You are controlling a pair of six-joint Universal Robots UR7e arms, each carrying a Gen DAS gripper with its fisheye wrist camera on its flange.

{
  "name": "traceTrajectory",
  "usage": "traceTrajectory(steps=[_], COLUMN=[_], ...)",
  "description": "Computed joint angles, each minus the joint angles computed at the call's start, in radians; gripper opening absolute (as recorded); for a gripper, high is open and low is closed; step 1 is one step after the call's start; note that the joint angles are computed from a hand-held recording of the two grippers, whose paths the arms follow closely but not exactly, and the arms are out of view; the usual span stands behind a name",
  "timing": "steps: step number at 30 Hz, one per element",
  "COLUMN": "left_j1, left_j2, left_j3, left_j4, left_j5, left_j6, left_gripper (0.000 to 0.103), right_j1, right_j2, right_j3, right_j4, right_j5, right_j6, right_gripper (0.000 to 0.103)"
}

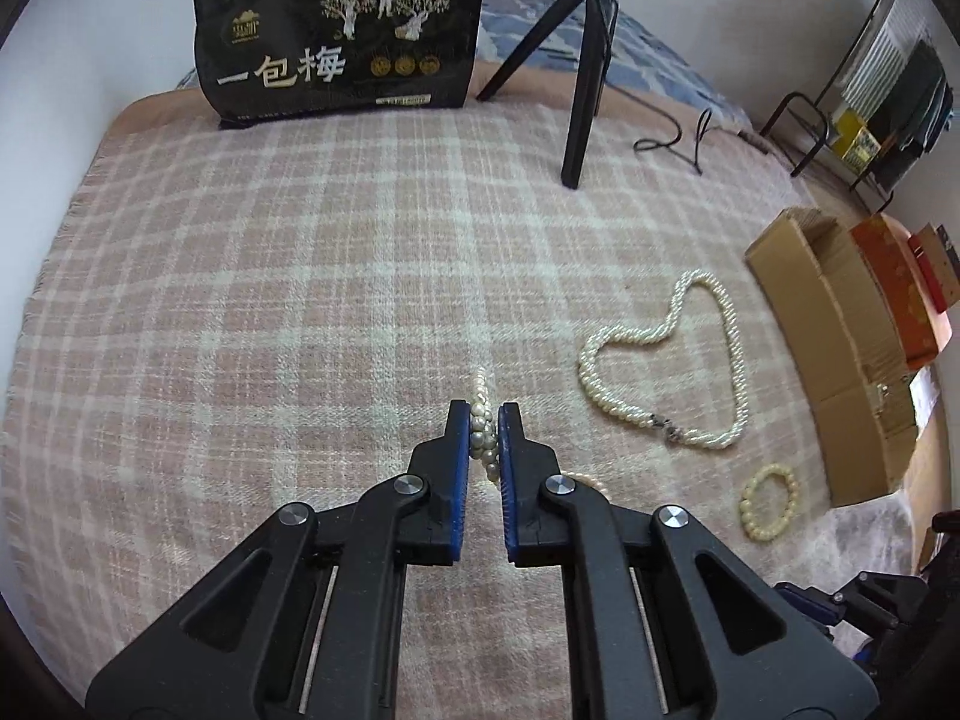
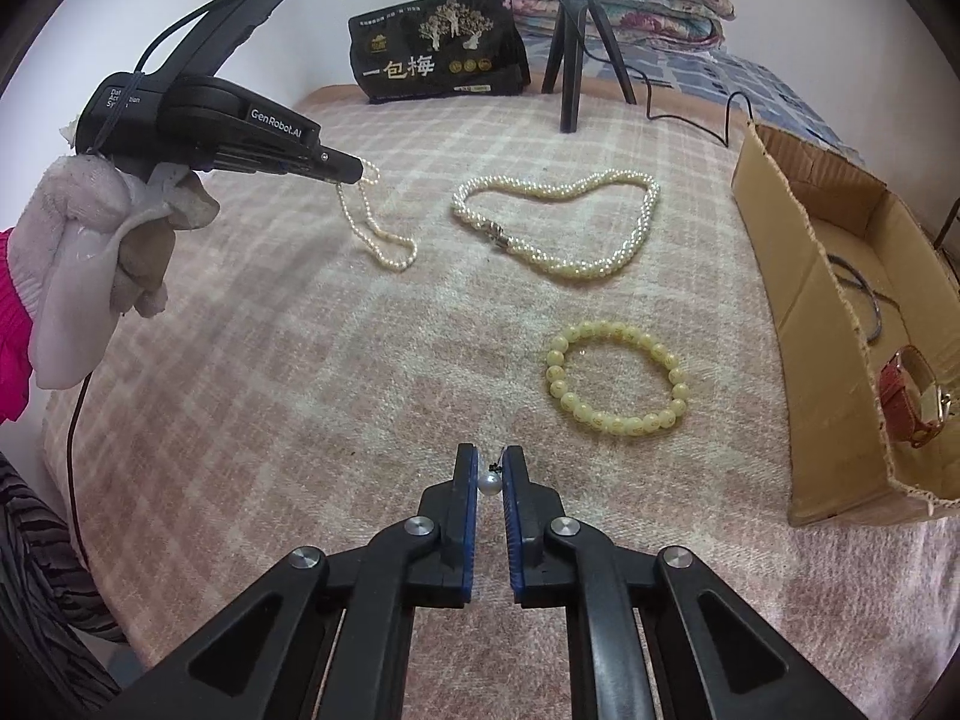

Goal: Organize jewelry
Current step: 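Lift and carry the pearl strand and earring over the cardboard box with both tools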

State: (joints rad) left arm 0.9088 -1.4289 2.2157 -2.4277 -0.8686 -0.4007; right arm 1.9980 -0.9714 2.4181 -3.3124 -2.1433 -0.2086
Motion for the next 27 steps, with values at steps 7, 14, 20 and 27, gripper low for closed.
traceTrajectory(steps=[7, 14, 20, 27], left_j1=[-0.054, -0.115, -0.157, -0.192], left_j2=[-0.052, -0.07, -0.067, -0.039], left_j3=[0.006, 0.008, 0.012, 0.005], left_j4=[-0.033, -0.072, -0.096, -0.123], left_j5=[-0.018, -0.035, -0.048, -0.073], left_j6=[-0.005, 0.006, 0.012, 0.026], left_gripper=[0.007, 0.007, 0.007, 0.007], right_j1=[0.02, 0.03, 0.031, 0.02], right_j2=[-0.042, -0.095, -0.142, -0.205], right_j3=[0.009, 0.012, 0.018, 0.03], right_j4=[-0.007, -0.018, -0.03, -0.044], right_j5=[0.002, -0.001, -0.007, -0.017], right_j6=[-0.002, -0.007, -0.009, -0.013], right_gripper=[0.006, 0.006, 0.006, 0.006])
